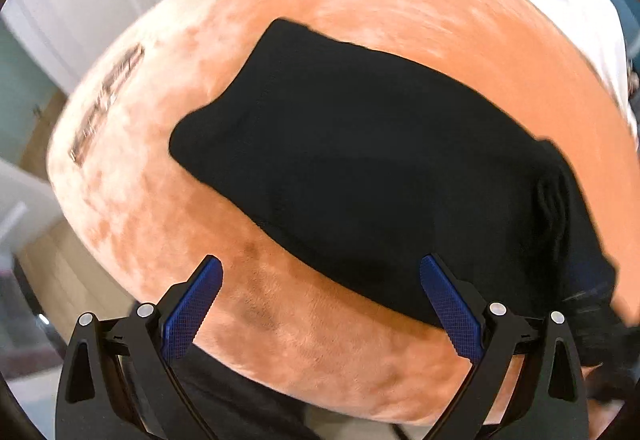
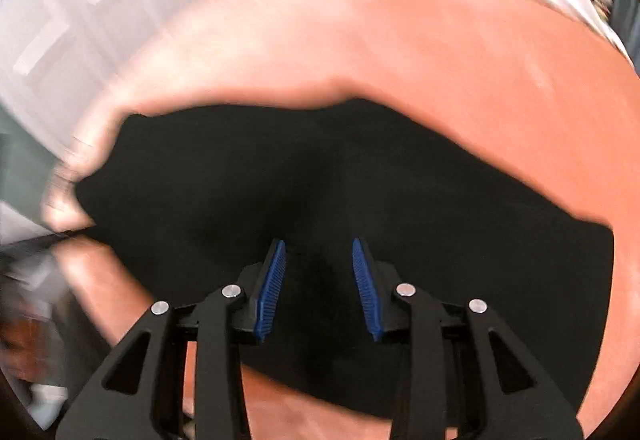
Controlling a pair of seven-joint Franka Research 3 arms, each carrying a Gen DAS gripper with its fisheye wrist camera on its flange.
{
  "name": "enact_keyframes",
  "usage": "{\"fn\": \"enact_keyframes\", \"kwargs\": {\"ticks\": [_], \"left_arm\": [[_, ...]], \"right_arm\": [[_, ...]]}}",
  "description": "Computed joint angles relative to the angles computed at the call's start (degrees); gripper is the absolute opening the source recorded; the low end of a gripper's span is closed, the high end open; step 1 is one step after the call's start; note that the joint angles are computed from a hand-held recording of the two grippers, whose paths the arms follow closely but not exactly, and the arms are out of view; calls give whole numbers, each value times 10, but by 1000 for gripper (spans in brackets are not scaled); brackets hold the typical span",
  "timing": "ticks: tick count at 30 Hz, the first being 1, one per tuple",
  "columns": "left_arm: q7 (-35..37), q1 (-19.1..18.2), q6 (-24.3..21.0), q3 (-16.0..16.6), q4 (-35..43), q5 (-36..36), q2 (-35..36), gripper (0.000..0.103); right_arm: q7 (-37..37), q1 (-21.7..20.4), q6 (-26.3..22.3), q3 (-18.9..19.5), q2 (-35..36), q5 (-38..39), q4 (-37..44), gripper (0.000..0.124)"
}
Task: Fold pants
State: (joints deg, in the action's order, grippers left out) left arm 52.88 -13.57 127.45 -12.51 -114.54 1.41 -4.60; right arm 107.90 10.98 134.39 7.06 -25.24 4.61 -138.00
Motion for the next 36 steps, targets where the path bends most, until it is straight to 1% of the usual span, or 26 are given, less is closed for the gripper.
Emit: {"fn": "enact_keyframes", "kwargs": {"ticks": [1, 3, 4, 6, 7, 8, 10, 11, 12, 13, 14, 16, 18, 19, 21, 23, 24, 26, 27, 28, 29, 30, 32, 33, 35, 36], "left_arm": [[0, 4, 12, 6, -9, -14, -4, 98], [-13, 13, 25, 14, -17, -29, -8, 98], [-28, 21, 35, 21, -26, -44, -7, 98], [-46, 33, 49, 34, -36, -94, 2, 98], [-41, 39, 69, 44, -46, -152, 10, 98], [-47, 45, 78, 44, -47, -171, 17, 97], [-87, 51, 68, 37, -24, -134, 36, 97], [-92, 50, 59, 32, -2, -100, 48, 92], [-84, 47, 68, 25, 9, -70, 53, 75], [-79, 40, 46, 17, 40, -21, 67, 33], [-80, 33, 15, 11, 69, 15, 81, 18], [-81, 16, 0, -1, 105, 64, 87, 15], [-69, -5, -2, -14, 136, 108, 86, 14], [-61, -14, 3, -19, 145, 116, 84, 14], [-26, -36, 14, -35, 176, 113, 85, 13], [9, -70, 18, -58, 210, 112, 97, 13], [41, -89, 14, -73, 229, 97, 111, 13], [69, -124, -9, -89, 252, 87, 138, 15], [91, -147, -34, -100, 273, 85, 170, 19], [110, -163, -60, -105, 285, 77, 194, 27], [119, -174, -85, -107, 295, 63, 213, 26], [118, -183, -98, -105, 299, 56, 222, 27], [115, -195, -100, -103, 280, 48, 214, 28], [117, -202, -99, -96, 279, 68, 209, 33], [97, -216, -77, -84, 251, 125, 175, 64], [81, -219, -61, -77, 235, 159, 157, 69]], "right_arm": [[10, 1, 15, -7, -16, 18, -9, 34], [30, -1, 12, -8, -43, 37, -10, 38], [38, -3, 21, -6, -57, 40, -15, 54], [49, -6, 28, 4, -62, 35, -12, 68], [52, -10, 23, 9, -69, 27, -12, 68], [51, -12, 13, 7, -87, 23, -19, 68], [55, -16, 3, 5, -111, 24, -30, 69], [62, -18, -2, 5, -128, 27, -41, 70], [70, -22, -13, 0, -147, 33, -50, 76], [80, -26, -29, 0, -176, 36, -65, 81], [95, -38, -40, -1, -194, 36, -74, 81], [96, -51, -53, -13, -216, 40, -83, 81], [109, -71, -58, -16, -250, 38, -102, 81], [109, -79, -60, -19, -263, 37, -109, 81], [108, -96, -67, -26, -291, 33, -121, 81], [105, -118, -72, -36, -319, 27, -136, 81], [105, -127, -73, -38, -329, 27, -142, 82], [102, -150, -80, -50, -356, 23, -158, 83], [99, -161, -85, -54, -366, 21, -165, 85], [99, -171, -93, -56, -377, 20, -171, 85], [94, -183, -105, -62, -389, 15, -178, 85], [92, -193, -113, -63, -398, 12, -183, 85], [82, -208, -124, -67, -413, 6, -191, 85], [73, -212, -130, -70, -422, 3, -193, 85], [52, -211, -136, -75, -426, 5, -193, 85], [39, -202, -132, -81, -415, 16, -187, 85]]}}
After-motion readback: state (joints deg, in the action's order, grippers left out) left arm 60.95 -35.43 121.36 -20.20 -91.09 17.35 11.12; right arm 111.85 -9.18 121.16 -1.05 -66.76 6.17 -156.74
